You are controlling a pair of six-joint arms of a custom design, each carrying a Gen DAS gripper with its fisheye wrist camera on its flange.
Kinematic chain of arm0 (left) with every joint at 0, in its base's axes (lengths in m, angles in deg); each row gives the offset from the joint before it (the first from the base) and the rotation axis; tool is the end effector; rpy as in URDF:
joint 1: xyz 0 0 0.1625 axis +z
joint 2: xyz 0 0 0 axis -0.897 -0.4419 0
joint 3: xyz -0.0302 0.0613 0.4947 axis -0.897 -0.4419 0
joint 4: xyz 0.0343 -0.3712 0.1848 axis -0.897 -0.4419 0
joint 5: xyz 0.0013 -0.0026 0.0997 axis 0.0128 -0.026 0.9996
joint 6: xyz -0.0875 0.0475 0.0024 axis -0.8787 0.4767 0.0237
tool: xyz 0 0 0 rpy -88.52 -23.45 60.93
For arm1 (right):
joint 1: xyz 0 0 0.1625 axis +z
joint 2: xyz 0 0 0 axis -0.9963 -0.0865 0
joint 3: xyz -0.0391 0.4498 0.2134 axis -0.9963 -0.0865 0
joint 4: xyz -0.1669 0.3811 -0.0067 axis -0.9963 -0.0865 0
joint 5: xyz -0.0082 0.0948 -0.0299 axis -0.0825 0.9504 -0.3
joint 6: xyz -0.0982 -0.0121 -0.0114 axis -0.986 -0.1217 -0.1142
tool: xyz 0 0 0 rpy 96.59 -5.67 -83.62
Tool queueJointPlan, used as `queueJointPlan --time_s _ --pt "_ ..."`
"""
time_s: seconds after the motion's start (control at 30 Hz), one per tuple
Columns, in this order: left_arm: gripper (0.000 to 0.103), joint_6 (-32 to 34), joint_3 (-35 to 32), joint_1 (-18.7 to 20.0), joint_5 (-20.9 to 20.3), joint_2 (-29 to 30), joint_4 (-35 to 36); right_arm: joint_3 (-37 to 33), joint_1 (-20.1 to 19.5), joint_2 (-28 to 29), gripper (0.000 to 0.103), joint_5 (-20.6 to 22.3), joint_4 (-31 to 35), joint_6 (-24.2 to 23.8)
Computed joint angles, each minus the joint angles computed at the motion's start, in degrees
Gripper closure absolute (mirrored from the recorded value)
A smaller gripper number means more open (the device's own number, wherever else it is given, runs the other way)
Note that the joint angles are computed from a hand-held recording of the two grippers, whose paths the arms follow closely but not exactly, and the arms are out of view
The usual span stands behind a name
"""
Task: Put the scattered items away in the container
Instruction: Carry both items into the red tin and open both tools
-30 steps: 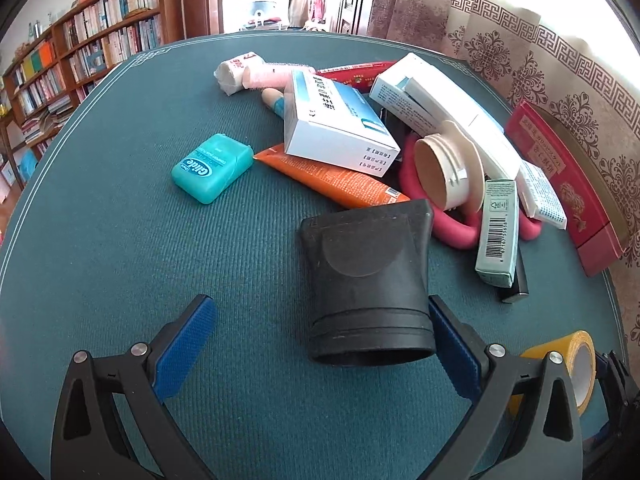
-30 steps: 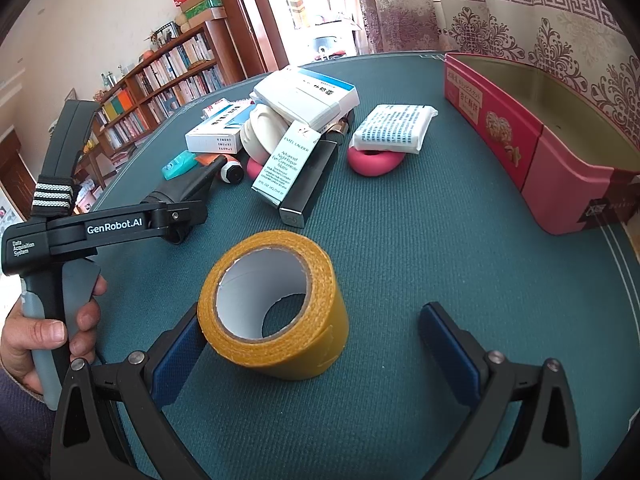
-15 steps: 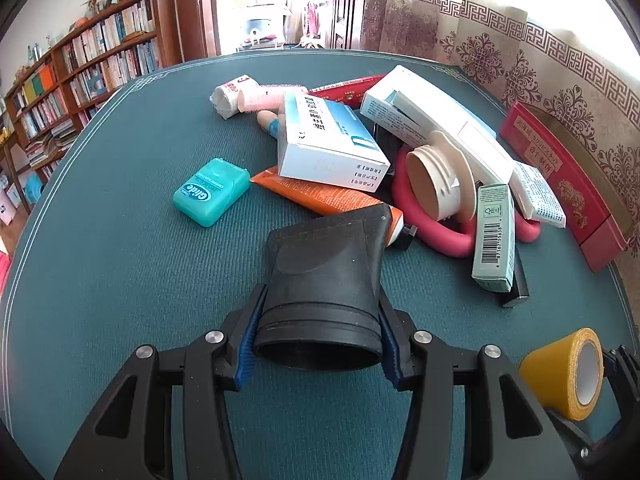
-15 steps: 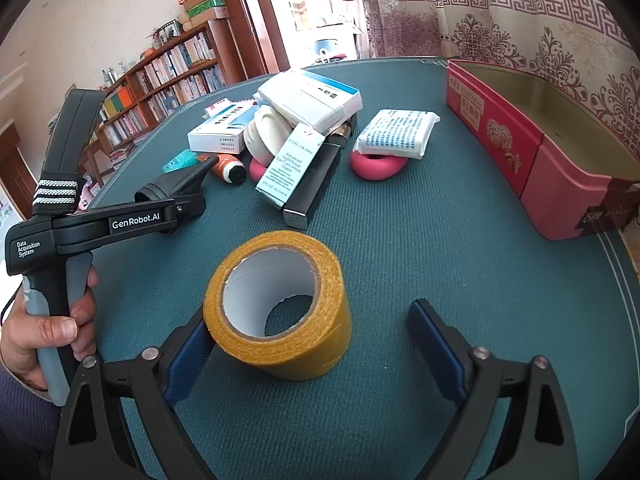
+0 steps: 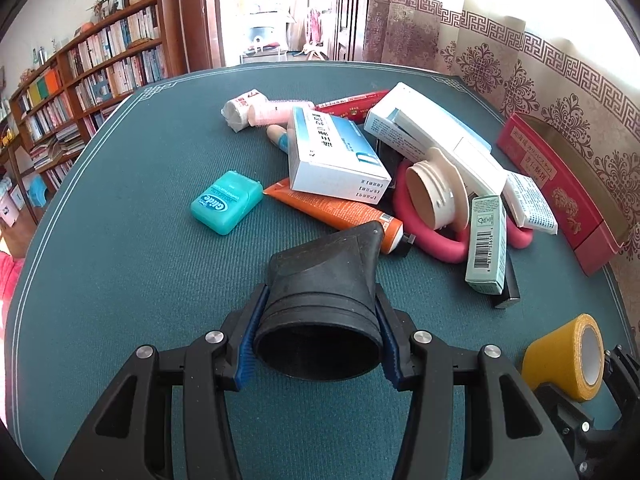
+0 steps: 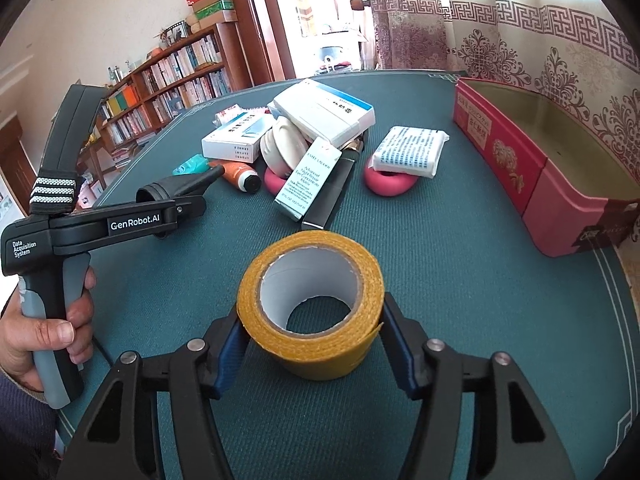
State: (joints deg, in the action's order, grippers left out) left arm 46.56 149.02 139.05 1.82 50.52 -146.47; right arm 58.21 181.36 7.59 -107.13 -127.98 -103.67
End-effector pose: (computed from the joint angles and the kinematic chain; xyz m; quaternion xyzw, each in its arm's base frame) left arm -0.0212 -0.8413 0.1338 0.1979 0.8789 -0.2878 0.3248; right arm 0.1766 -0.7512 -0.0422 0.1722 -0.8916 0.3348 0.2517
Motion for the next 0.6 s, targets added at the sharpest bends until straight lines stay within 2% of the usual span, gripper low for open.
queueJointPlan --time_s 0.6 --pt "0.051 2.77 -0.26 -2.82 -1.55 0.63 -2.11 2.09 -1.55 -3.00 0.038 0.75 -14.48 0.72"
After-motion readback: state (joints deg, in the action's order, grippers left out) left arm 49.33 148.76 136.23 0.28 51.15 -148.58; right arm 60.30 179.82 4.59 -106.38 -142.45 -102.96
